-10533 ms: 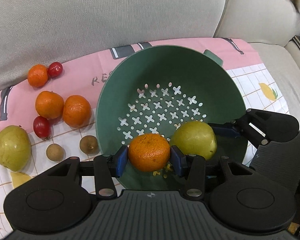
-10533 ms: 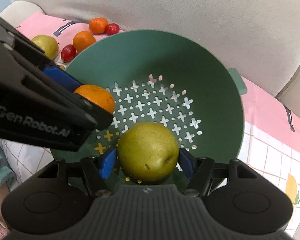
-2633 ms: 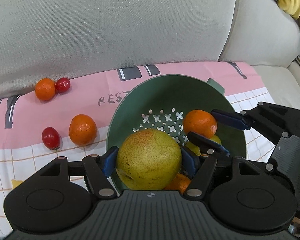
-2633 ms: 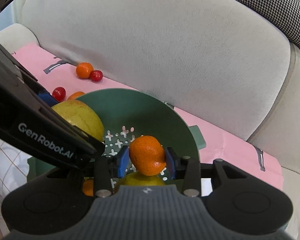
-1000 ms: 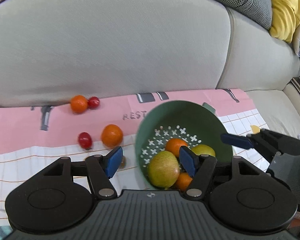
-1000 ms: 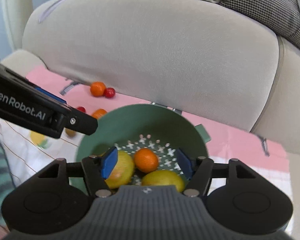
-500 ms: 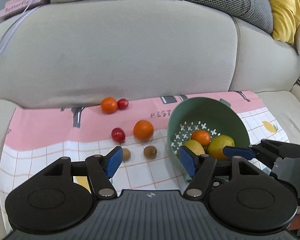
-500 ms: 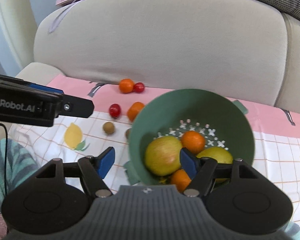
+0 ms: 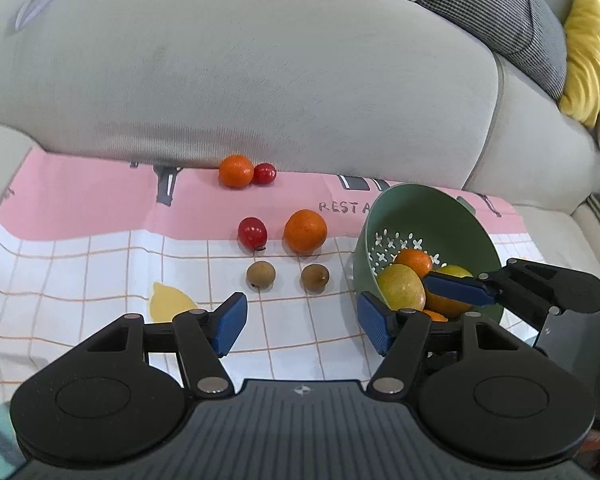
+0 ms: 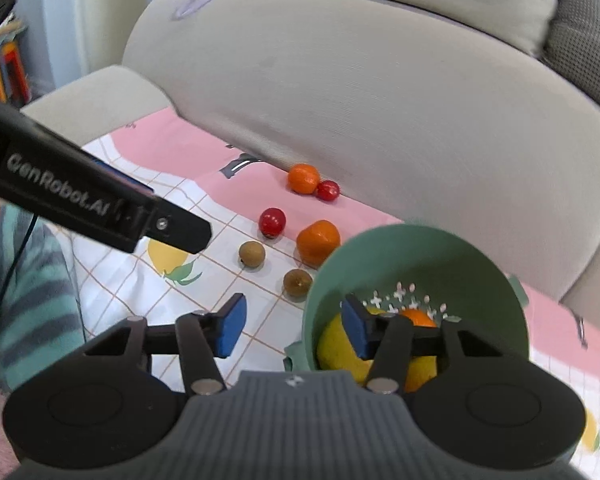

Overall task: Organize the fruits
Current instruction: 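Move both tools back toward the remaining tomatoes and tangerines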

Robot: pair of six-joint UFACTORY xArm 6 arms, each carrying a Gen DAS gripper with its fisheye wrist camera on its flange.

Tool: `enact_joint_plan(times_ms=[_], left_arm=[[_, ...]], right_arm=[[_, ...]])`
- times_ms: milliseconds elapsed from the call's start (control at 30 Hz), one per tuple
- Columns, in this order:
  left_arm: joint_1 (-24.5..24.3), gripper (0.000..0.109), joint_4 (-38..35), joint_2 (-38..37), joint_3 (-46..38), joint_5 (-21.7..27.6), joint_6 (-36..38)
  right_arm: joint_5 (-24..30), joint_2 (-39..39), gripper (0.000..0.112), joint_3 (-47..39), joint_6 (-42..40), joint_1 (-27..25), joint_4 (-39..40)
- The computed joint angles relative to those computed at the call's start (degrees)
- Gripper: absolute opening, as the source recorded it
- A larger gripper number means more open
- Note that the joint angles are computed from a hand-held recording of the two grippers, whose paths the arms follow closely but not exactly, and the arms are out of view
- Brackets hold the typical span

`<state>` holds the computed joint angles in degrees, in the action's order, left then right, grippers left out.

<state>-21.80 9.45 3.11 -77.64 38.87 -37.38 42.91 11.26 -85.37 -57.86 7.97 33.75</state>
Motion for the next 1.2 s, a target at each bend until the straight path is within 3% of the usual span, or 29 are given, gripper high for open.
enact_joint_plan(times_ms=[233, 600, 900, 1200], left_arm=[[1.55, 0.063, -1.58, 2.19, -0.88, -2.45, 1.18], [4.46, 0.051, -8.05, 10.04, -8.70, 2.68, 6.81], [6.72, 0.046, -16.05, 15.77, -12.45, 4.17, 10.60], [7.36, 0.044, -18.14, 19.65, -15.34, 5.95, 12.90]], right_arm=[[-1.33, 3.23, 0.044, -3.44, -5.51, 1.71, 0.06], [-2.94, 14.65, 0.040, -15.92, -10.33, 4.02, -6.44], [4.72, 25.41, 0.040, -30.03, -13.43, 4.67, -13.79], [11.47, 32.91, 0.040, -41.44, -13.84, 5.02, -16.72]])
